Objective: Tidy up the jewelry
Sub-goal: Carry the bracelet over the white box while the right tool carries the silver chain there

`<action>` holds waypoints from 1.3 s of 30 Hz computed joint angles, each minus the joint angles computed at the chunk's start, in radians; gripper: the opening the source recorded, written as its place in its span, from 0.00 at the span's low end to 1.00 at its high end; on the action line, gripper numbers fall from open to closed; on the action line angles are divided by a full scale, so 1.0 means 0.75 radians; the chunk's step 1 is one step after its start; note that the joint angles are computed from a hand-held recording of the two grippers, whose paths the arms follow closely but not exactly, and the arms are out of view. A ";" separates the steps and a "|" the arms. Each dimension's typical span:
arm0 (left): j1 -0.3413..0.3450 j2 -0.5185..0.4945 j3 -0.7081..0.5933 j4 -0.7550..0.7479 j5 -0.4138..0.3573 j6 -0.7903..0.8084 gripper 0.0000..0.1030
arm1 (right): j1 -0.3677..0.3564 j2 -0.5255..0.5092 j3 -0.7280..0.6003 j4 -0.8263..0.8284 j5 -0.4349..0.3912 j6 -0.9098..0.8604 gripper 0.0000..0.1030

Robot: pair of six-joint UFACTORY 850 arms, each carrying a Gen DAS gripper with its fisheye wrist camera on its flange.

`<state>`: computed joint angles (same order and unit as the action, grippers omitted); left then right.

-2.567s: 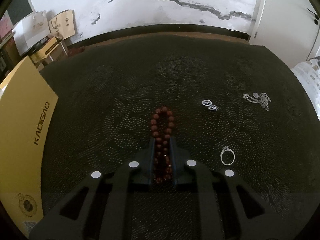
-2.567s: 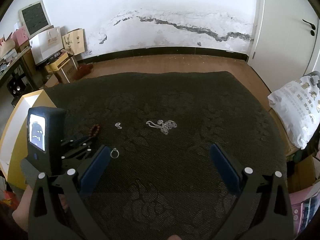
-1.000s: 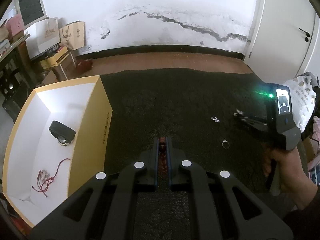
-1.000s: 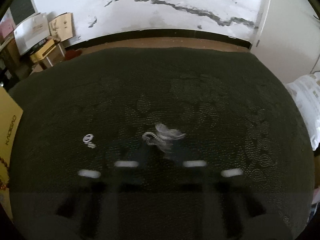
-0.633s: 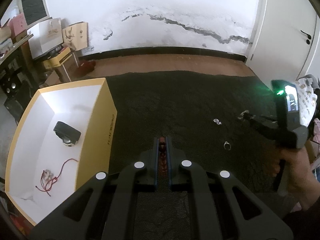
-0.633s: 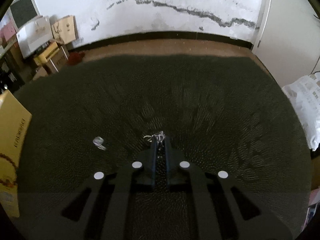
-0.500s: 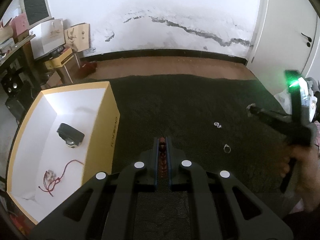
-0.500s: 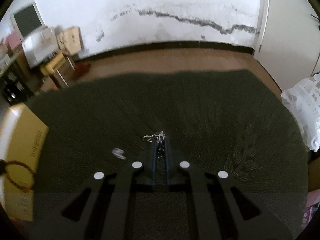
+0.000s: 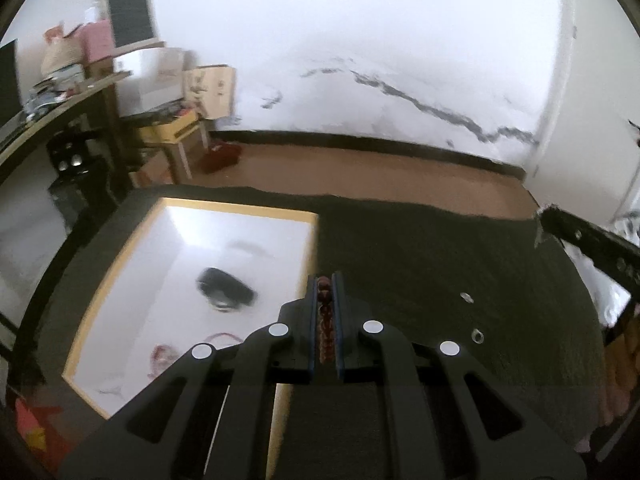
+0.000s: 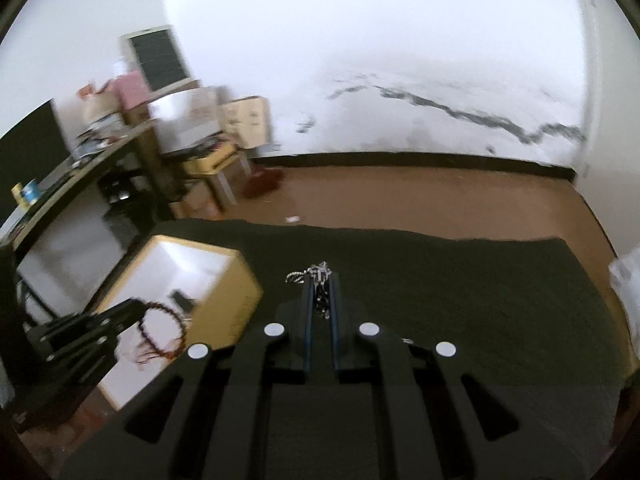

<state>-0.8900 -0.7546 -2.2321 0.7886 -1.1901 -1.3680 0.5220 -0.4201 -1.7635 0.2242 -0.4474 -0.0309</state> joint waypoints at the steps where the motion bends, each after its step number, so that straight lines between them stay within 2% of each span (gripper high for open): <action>1: 0.001 0.058 0.082 0.024 0.001 -0.048 0.06 | 0.016 -0.009 -0.020 0.004 -0.008 -0.006 0.07; 11: 0.036 0.435 0.625 0.117 -0.029 -0.362 0.06 | 0.199 -0.114 -0.187 0.012 -0.081 -0.068 0.07; 17: 0.095 0.530 0.850 0.039 0.034 -0.435 0.06 | 0.276 -0.195 -0.299 -0.008 -0.136 -0.064 0.07; 24: 0.161 0.506 0.949 -0.117 0.175 -0.365 0.06 | 0.338 -0.304 -0.431 -0.033 -0.202 -0.047 0.07; 39: 0.194 0.466 0.962 -0.196 0.203 -0.266 0.06 | 0.351 -0.390 -0.510 -0.070 -0.265 -0.003 0.07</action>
<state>-0.7442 -0.4050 -1.5102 0.6414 -1.0380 -1.5678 0.7856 -0.7129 -2.1463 0.1720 -0.6463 -0.0334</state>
